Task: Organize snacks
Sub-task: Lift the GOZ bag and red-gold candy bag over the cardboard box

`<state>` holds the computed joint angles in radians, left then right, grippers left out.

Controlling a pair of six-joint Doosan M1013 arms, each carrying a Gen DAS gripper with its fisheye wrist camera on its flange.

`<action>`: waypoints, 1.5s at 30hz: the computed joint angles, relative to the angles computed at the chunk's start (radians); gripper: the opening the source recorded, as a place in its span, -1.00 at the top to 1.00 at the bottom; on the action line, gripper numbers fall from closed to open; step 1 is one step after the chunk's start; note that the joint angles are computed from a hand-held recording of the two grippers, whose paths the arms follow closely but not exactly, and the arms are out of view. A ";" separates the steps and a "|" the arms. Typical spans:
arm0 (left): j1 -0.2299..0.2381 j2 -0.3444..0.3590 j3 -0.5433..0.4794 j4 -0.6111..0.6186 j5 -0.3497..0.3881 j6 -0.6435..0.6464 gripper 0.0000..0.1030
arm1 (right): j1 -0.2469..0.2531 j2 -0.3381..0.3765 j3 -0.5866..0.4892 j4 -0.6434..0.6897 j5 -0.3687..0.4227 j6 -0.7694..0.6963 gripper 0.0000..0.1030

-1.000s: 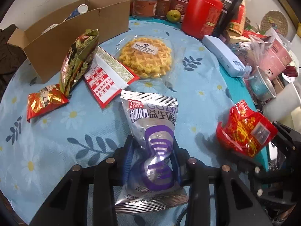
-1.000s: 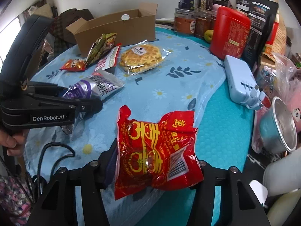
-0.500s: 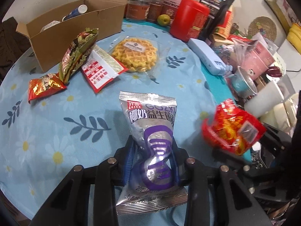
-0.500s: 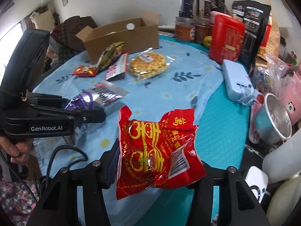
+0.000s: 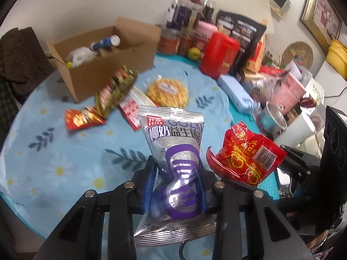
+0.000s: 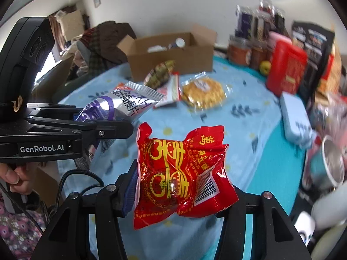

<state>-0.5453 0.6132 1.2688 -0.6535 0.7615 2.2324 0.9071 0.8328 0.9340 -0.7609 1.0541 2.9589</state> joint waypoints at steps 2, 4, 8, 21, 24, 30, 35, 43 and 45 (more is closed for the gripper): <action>0.004 -0.007 -0.001 -0.015 -0.023 0.010 0.36 | -0.002 0.001 -0.013 -0.021 -0.008 -0.017 -0.02; 0.010 -0.013 -0.002 -0.027 -0.041 0.018 0.36 | -0.004 0.004 -0.028 -0.045 -0.016 -0.031 -0.02; 0.018 -0.018 -0.013 -0.049 -0.072 0.033 0.36 | -0.013 0.006 -0.054 -0.087 -0.036 -0.051 -0.02; 0.040 0.016 -0.131 -0.100 -0.127 0.048 0.36 | -0.059 0.025 -0.158 -0.166 -0.096 -0.140 -0.02; 0.042 0.036 -0.176 -0.092 -0.133 0.037 0.36 | -0.076 0.036 -0.190 -0.167 -0.109 -0.170 -0.02; 0.044 0.087 -0.283 -0.064 -0.124 -0.002 0.36 | -0.106 0.062 -0.260 -0.161 -0.113 -0.229 -0.03; 0.046 0.146 -0.395 -0.033 -0.101 -0.034 0.36 | -0.132 0.084 -0.314 -0.157 -0.120 -0.267 -0.03; 0.046 0.256 -0.600 0.062 -0.048 -0.121 0.36 | -0.174 0.174 -0.499 -0.095 -0.058 -0.401 -0.03; 0.048 0.294 -0.672 0.098 -0.021 -0.157 0.36 | -0.187 0.212 -0.578 -0.067 -0.031 -0.451 -0.03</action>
